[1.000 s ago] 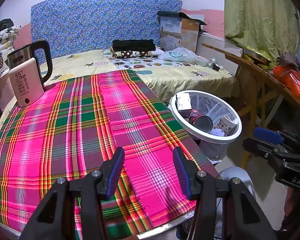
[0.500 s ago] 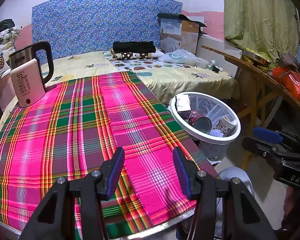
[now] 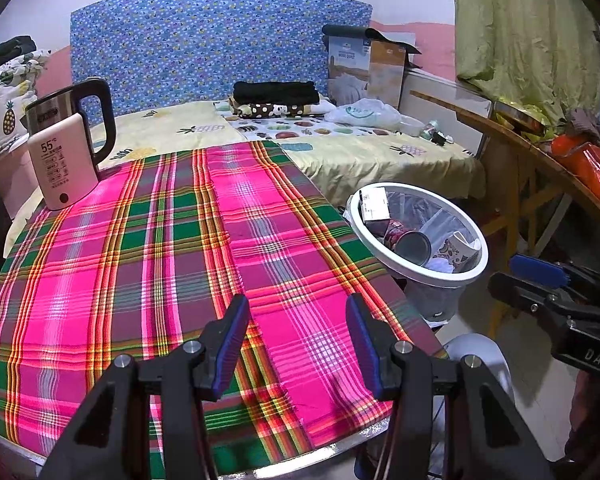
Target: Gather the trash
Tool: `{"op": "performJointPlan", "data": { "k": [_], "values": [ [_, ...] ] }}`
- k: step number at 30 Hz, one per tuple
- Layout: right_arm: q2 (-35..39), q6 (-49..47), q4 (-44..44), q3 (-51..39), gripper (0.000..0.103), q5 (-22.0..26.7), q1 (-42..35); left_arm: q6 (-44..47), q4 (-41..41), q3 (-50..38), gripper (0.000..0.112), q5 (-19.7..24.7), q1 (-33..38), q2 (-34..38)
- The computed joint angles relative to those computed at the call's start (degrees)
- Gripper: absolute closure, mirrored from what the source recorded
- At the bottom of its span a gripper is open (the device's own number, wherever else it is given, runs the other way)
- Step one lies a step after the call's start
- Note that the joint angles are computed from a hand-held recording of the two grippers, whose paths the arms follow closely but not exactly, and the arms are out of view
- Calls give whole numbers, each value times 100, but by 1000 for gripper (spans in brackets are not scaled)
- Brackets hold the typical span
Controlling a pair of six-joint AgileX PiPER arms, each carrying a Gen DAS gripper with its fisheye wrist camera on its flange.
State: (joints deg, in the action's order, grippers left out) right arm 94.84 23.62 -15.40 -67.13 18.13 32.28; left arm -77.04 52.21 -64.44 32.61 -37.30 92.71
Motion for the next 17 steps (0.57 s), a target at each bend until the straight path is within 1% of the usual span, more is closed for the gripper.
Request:
{"op": "performJointPlan", "data": {
  "k": [17],
  "values": [
    [4, -16, 9, -5, 48, 0, -6, 5, -10, 0, 60, 17, 2, 33]
  ]
}}
